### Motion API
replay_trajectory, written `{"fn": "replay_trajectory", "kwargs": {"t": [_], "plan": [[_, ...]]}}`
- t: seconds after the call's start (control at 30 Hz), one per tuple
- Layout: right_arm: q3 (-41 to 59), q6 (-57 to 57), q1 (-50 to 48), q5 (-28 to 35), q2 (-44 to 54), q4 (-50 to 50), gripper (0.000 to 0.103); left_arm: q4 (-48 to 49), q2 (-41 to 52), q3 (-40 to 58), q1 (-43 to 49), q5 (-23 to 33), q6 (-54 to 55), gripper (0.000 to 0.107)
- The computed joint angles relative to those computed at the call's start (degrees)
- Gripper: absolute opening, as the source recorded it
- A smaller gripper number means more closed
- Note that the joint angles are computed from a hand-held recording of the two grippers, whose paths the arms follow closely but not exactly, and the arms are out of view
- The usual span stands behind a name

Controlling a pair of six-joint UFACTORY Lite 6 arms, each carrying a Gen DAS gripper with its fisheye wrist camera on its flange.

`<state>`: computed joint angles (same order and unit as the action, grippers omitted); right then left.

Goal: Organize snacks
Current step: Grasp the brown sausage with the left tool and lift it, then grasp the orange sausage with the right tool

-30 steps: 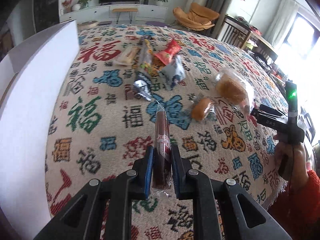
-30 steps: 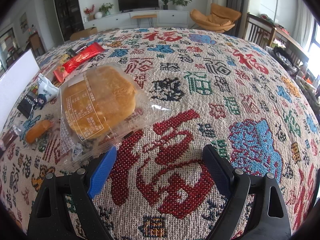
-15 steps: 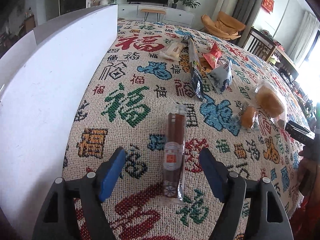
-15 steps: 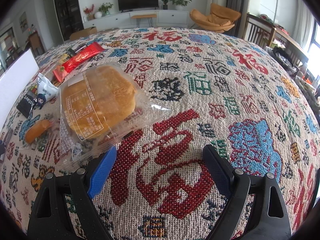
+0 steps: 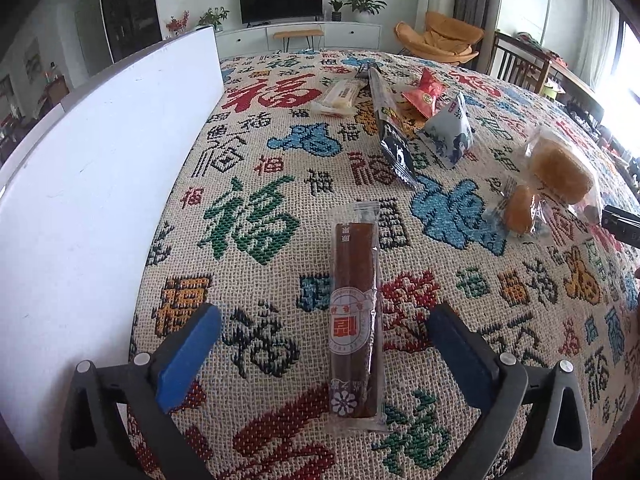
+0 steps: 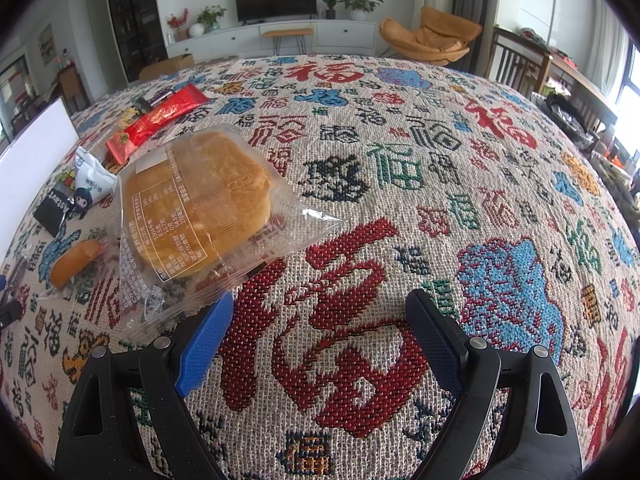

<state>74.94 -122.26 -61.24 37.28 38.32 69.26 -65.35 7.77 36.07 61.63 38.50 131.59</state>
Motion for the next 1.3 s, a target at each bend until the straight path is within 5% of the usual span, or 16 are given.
{"fn": "replay_trajectory", "kwargs": {"t": [0.5,0.63,0.8,0.97,1.17,1.3], "plan": [[-0.4,3.7,-1.7,1.5,-1.2,-2.2,0.09,-0.2,0.0,-0.1,0.3,0.2,0.4,0.103],[-11.8,7.0,-7.7,13.3,-13.0,-8.1,0.09,-0.3,0.0,-0.1,0.3,0.2,0.5,0.103],[-19.1,25.1,0.6,26.0,-18.2,-26.2,0.09,-0.3,0.0,-0.2,0.4,0.2,0.6,0.103],[-22.5,32.7,10.8,15.7,-17.5,-19.5,0.091,-0.3,0.0,-0.2,0.4,0.2,0.6,0.103],[-18.1,39.9,18.6,12.7,-14.4,-14.8,0.091,-0.3,0.0,-0.2,0.5,0.2,0.7,0.103],[-19.9,37.4,26.4,2.1,-16.7,-9.6,0.091,-0.3,0.0,-0.2,0.5,0.2,0.8,0.103]]}}
